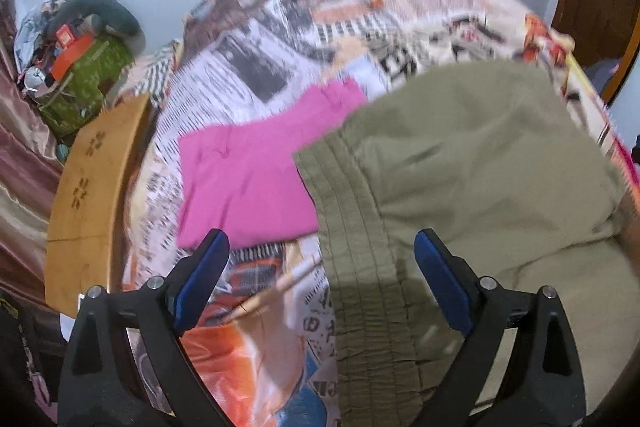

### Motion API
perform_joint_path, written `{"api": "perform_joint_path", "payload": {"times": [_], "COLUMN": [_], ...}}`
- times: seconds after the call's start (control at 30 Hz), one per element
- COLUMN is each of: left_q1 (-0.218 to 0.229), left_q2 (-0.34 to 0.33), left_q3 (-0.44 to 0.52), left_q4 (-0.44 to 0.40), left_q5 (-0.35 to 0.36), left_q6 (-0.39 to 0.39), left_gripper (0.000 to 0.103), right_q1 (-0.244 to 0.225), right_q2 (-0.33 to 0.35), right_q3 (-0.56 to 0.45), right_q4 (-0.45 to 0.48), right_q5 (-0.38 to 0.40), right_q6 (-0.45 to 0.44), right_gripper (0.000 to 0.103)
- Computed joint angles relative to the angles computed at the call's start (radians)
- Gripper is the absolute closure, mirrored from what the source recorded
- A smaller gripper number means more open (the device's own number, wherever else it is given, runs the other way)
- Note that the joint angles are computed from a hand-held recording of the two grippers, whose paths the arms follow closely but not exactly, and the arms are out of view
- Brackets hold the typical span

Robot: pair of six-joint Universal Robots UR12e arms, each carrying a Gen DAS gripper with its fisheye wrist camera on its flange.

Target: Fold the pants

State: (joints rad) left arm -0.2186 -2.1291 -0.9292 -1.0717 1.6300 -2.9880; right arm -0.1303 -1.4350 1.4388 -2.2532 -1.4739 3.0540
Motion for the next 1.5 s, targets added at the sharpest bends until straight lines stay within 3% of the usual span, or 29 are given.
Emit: {"api": "perform_joint_path", "payload": {"times": [0.2,0.47,0.67,0.93,1.2,1.37,1.5], "left_q1": [0.012,0.010,0.016,0.024,0.035,0.039,0.040], "left_q2": [-0.017,-0.084,-0.178,-0.250,-0.288,-0.302,-0.300], "left_q3": [0.066,0.173,0.300,0.369,0.400,0.409,0.402], "left_q4": [0.034,0.054,-0.062,-0.163,-0.242,-0.281,-0.281], "left_q5": [-0.033,-0.013,-0.025,-0.017,-0.077,-0.165,-0.200], "left_q6": [-0.018,-0.009,-0.051,-0.068,-0.094,-0.114,-0.112], "left_gripper": [0.008,0.006,0.006,0.006,0.006,0.007,0.020], "right_q1": [0.000,-0.002,-0.007,-0.017,-0.021,-0.022,-0.030], "right_q2": [-0.001,0.035,0.092,0.176,0.257,0.289,0.294], "right_q3": [-0.024,-0.067,-0.116,-0.185,-0.262,-0.282,-0.276], "right_q4": [-0.063,-0.122,-0.101,-0.013,0.046,0.042,0.019], "right_q5": [0.027,0.027,0.024,0.010,0.051,0.079,0.120], "right_q6": [0.010,0.038,0.051,0.051,0.071,0.110,0.182], "right_gripper": [0.061,0.057,0.055,0.055,0.055,0.056,0.058]}}
